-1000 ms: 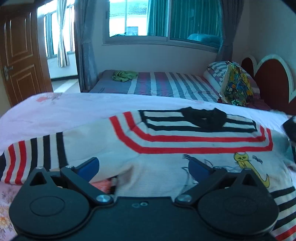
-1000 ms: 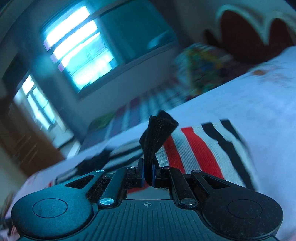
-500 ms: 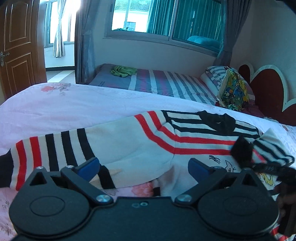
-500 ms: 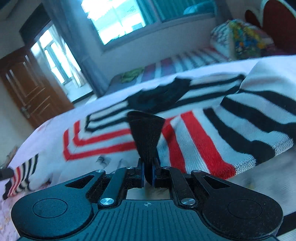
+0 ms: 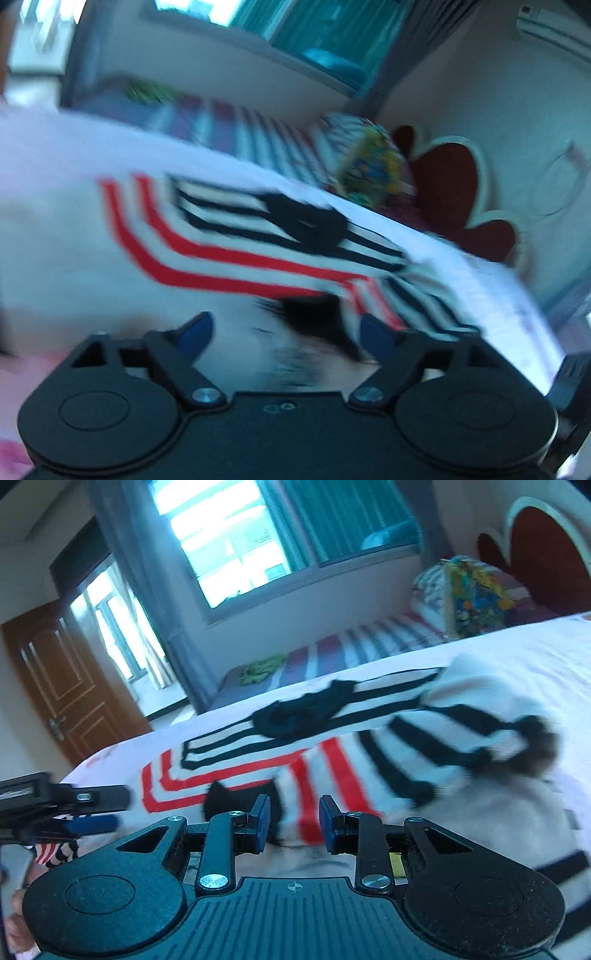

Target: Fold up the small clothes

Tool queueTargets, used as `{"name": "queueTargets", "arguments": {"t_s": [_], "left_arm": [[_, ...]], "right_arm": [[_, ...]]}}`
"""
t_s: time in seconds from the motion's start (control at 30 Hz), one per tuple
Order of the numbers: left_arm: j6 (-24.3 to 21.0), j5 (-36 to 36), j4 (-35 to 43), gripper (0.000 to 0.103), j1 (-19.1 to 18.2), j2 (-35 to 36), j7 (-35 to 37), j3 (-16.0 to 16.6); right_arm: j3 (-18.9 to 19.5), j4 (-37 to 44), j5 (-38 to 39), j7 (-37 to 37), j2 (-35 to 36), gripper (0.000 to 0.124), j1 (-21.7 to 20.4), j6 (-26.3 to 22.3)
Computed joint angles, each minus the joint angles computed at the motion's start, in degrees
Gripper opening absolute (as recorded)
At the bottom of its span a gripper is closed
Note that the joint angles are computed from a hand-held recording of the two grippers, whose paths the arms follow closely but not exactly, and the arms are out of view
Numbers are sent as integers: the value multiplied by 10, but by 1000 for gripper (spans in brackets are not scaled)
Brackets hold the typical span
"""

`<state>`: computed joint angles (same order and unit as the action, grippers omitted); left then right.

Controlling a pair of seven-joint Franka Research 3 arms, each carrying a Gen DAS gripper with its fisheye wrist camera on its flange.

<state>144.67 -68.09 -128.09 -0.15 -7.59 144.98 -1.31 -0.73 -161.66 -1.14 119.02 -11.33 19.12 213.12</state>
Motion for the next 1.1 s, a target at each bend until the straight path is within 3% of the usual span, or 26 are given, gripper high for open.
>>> {"name": "queueTargets", "arguments": {"t_s": [0.13, 0.23, 0.27, 0.3, 0.37, 0.47, 0.63, 0.8, 0.93, 1.0, 1.1], "left_arm": [[-61, -29, 37, 60, -3, 52, -53, -12], [-41, -26, 62, 48, -3, 92, -93, -35], [-31, -19, 71, 39, -2, 106, -102, -41], [-22, -11, 82, 20, -2, 121, -108, -48], [-5, 10, 97, 5, 3, 143, -102, -58], [19, 1, 92, 6, 16, 133, -60, -68], [74, 22, 72, 6, 21, 107, -10, -65], [84, 32, 61, 6, 24, 103, -8, -57], [90, 11, 57, 6, 23, 105, 7, -58], [92, 6, 56, 6, 23, 105, 12, -59], [92, 4, 56, 6, 23, 106, 13, -59]], "right_arm": [[-21, -40, 3, 4, -49, 29, -11, -12], [-58, -70, -10, 21, -87, 29, -7, -20], [-72, -79, -16, 27, -100, 29, -5, -24], [-84, -87, -20, 30, -111, 29, -4, -29], [-103, -94, -23, 33, -122, 29, -1, -35], [-146, -102, -39, 46, -135, 29, 14, -39], [-251, -95, -111, 126, -123, 29, 63, -22], [-284, -84, -169, 194, -109, 29, 62, -14], [-311, -76, -210, 257, -93, 41, 52, -7], [-342, -67, -249, 302, -80, 41, 61, 4], [-356, -52, -294, 338, -72, 41, 53, -4]]}}
